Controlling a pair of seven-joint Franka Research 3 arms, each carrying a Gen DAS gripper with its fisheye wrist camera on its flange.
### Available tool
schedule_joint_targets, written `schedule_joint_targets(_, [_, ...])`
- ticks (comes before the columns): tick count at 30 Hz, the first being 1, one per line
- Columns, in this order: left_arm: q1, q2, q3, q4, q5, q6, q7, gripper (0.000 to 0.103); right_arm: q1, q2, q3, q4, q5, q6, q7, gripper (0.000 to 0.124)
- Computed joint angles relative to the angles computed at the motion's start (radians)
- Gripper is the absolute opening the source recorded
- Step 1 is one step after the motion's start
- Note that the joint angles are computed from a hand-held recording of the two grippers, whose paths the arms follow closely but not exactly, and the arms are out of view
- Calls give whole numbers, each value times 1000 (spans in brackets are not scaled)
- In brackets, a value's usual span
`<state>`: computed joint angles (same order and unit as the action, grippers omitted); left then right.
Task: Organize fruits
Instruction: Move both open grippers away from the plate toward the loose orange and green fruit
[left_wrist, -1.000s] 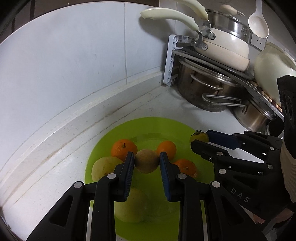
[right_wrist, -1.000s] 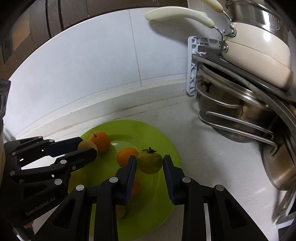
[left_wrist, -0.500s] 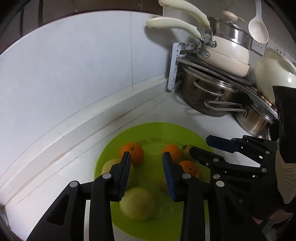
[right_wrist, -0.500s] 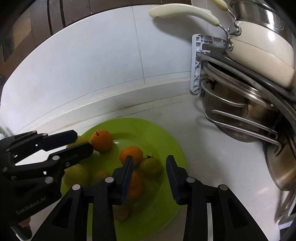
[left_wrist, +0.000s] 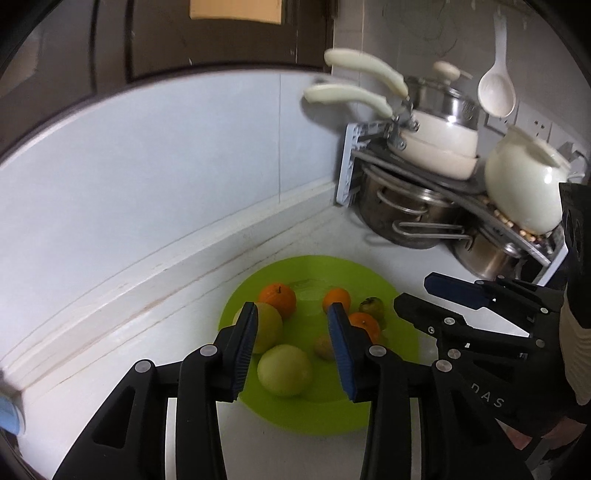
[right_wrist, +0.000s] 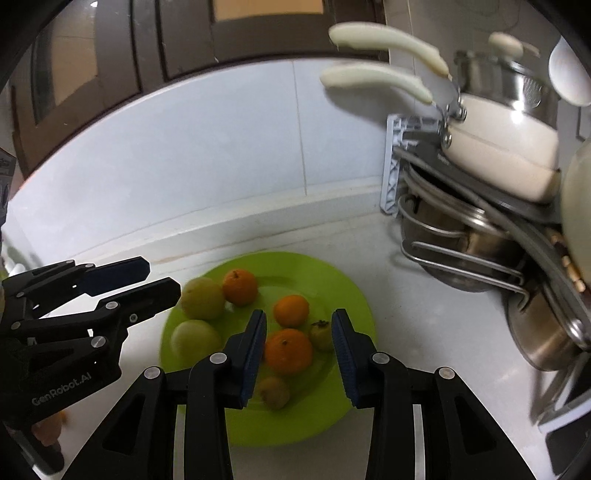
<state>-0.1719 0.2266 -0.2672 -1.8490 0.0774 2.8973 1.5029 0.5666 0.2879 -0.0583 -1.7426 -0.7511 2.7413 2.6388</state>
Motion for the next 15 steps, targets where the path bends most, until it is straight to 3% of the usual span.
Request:
schedule_joint_targets(7, [26, -144, -18, -143, -120, 58, 78, 41, 16, -87, 21, -62, -114, -1, 99, 38])
schedule_joint_targets(15, [-40, -321, 59, -312, -248, 110, 158, 46, -1, -162, 100, -110, -235, -15, 211, 38])
